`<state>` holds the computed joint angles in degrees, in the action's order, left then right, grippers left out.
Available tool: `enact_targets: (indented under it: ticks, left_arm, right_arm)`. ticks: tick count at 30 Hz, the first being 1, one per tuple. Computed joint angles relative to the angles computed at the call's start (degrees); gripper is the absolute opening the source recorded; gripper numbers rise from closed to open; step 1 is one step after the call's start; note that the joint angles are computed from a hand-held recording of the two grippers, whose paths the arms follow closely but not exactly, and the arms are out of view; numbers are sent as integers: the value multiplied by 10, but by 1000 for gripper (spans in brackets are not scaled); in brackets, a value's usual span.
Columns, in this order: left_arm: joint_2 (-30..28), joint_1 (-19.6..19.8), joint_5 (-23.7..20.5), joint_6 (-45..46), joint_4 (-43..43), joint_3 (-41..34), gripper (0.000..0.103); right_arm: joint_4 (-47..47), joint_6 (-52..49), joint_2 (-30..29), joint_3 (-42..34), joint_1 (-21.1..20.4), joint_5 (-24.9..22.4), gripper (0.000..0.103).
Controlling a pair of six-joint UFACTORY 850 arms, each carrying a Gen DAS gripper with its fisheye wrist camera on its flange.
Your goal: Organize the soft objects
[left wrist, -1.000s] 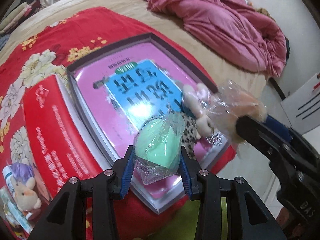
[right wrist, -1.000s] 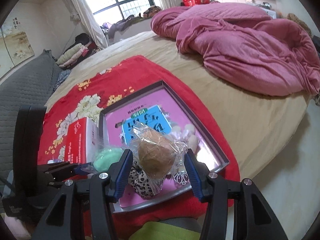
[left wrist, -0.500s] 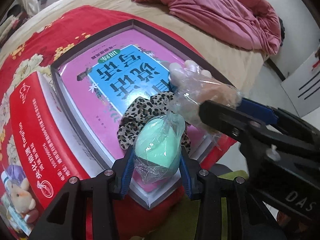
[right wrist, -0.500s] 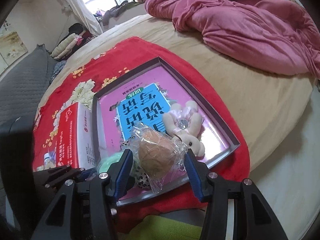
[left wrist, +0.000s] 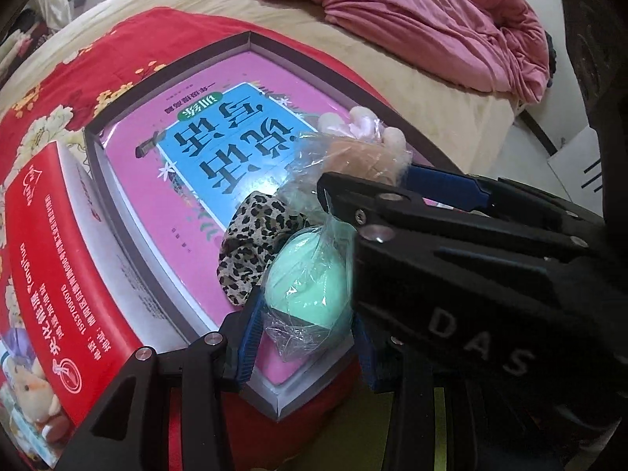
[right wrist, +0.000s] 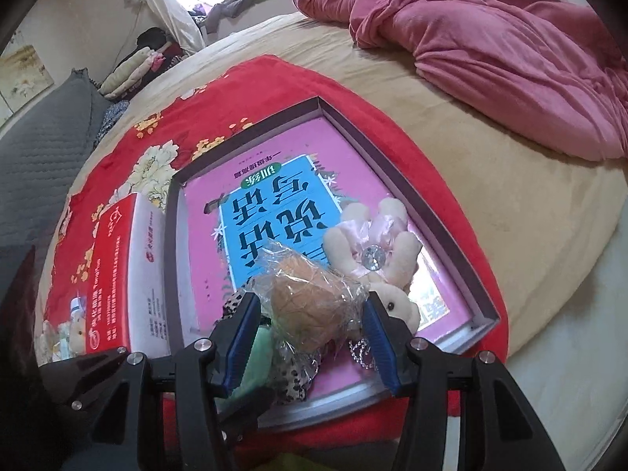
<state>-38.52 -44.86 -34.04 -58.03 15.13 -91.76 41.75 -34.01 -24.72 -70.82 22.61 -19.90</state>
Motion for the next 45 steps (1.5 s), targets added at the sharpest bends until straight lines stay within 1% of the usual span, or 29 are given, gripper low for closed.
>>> enact_targets:
  ticks: [5, 7, 11, 13, 16, 22, 25, 28, 33, 38, 41, 45]
  left_arm:
    - [-3, 1, 6, -12, 4, -3, 43]
    - [-4, 2, 8, -14, 3, -4, 43]
    - [-10, 3, 9, -6, -4, -10, 43]
    - [-13, 3, 8, -6, -4, -11, 43]
    - [-14, 3, 12, -9, -8, -9, 43]
    - [-16, 5, 15, -13, -9, -10, 44]
    - [-18, 6, 16, -13, -11, -11, 44]
    - [-17, 7, 20, -16, -10, -10, 45]
    - [-12, 8, 30, -12, -16, -4, 47]
    - [-10, 8, 30, -3, -28, -3, 50]
    - [-7, 7, 32, -6, -25, -2, 52]
    - [-1, 4, 35, -13, -18, 1, 55]
  right_arm:
    - [-35, 31, -5, -7, 1, 16, 54]
    - [-59, 54, -7, -9, 1, 22, 56]
    - [-38, 27, 0, -1, -1, 35, 57]
    - [-2, -7, 5, 5, -4, 34, 60]
    - [46, -48, 11, 13, -10, 28, 61]
    - [67, -59, 26, 25, -18, 36, 61]
    - [88, -73, 38, 35, -23, 49, 62]
    - [94, -74, 46, 39, -26, 59, 64]
    - [92, -70, 54, 44, -27, 66, 64]
    - [72, -49, 59, 48, -24, 75, 64]
    - [75, -53, 63, 50, -25, 78, 64]
    - [49, -29, 67, 53, -25, 83, 64]
